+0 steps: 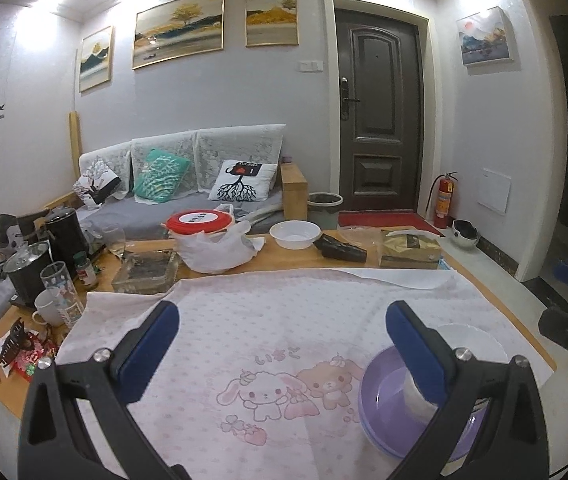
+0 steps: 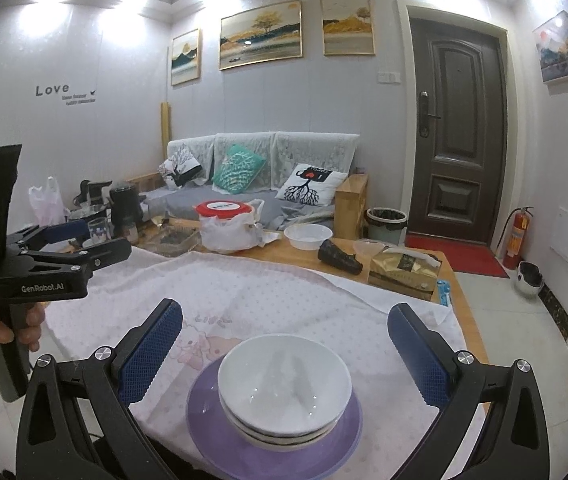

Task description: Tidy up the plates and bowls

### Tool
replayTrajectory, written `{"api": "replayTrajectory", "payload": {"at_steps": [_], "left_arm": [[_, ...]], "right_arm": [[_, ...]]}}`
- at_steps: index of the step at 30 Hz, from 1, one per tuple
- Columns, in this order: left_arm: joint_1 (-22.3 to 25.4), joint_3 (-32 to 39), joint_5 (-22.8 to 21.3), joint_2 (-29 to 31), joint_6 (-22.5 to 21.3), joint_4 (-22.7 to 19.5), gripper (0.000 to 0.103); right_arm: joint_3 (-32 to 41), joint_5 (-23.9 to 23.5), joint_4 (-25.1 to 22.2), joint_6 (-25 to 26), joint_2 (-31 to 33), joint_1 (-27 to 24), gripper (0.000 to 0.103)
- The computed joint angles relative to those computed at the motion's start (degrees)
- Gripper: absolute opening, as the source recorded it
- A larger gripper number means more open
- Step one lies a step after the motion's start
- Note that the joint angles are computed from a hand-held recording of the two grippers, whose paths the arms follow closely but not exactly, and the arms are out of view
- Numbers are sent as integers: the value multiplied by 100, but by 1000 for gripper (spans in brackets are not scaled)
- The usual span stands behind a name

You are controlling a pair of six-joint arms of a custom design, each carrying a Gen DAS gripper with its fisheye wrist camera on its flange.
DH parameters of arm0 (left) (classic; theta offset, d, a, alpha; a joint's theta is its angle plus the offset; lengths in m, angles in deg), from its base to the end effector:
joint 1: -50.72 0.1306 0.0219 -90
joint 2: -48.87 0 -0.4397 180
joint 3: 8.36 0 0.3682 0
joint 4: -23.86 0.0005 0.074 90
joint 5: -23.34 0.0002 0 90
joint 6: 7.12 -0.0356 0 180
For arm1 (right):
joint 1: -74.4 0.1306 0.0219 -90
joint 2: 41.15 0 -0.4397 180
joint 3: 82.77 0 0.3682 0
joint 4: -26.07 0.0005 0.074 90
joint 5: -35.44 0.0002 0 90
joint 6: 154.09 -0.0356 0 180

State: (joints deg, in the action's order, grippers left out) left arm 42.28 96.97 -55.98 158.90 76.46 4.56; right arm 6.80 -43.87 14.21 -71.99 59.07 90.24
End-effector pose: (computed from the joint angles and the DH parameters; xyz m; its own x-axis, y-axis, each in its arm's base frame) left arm 0.6310 -0.1008 0.4690 -0.3650 0.1652 -0.9162 0.3547 0.9346 0.0272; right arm 0.5430 0.1467 0.4534 -0.3790 0.0329 -0.9248 -0.0518 0.9971 0.0566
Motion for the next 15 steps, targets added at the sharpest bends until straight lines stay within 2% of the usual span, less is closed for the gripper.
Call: {"api": "replayTrajectory", "payload": {"at_steps": [15], "left_arm": [[-12, -55, -55, -36, -7, 87, 102]], "right_arm": [[-74, -7, 51, -76, -47, -22, 102]]}}
